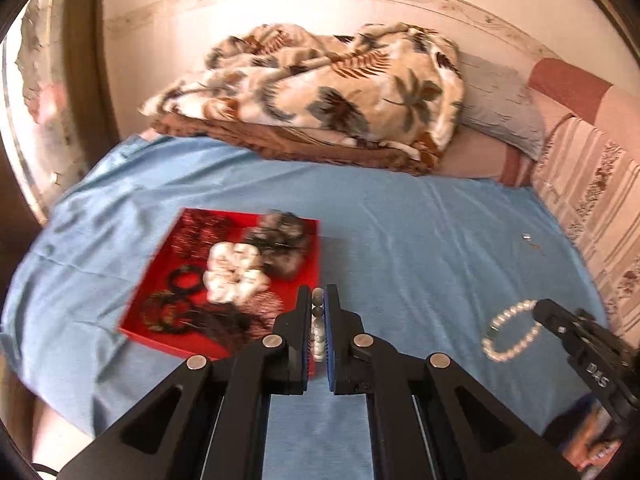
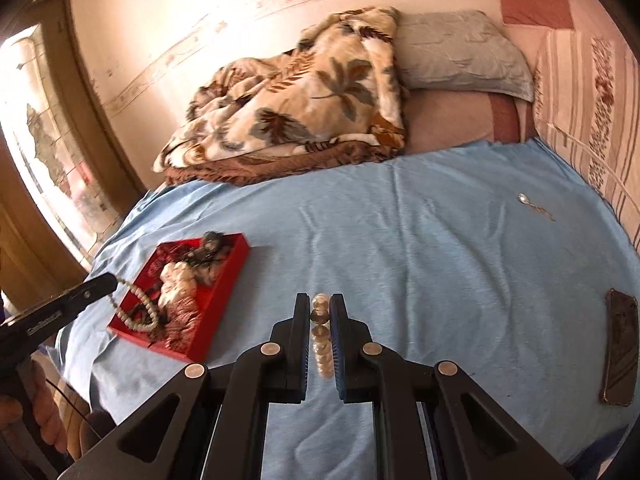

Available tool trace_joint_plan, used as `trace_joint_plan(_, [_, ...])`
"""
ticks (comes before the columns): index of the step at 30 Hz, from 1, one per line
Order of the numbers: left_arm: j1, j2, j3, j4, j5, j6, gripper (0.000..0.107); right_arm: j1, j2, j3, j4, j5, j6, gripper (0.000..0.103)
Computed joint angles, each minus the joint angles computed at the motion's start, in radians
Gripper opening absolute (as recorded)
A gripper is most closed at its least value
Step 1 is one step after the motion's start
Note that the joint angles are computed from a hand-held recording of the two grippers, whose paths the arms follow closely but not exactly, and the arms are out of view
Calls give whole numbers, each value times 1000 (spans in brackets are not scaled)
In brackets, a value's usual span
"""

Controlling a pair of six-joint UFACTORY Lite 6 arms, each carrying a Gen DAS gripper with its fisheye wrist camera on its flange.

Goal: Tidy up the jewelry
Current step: 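Carry both pearl bracelets over the red tray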

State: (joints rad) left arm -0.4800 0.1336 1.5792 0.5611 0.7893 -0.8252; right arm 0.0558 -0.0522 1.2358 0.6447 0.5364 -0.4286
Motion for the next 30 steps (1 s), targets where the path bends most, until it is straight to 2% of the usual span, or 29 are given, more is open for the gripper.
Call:
trace_joint_plan(3, [-2,-40,-52,76,20,-50,6,72,-8,17,-103,-9,96,11])
trace_joint_plan(7, [26,-82,-103,96,26,-62,6,153,-3,47,-204,-12,200,11])
trace_joint_plan(15, [98,-130,-159,66,6,-31,6,281,38,119,-343,-7,341,11])
trace_joint_plan(30, [172,-153,-207,1,-46,29,6,365,134,231,-365,18,381,11])
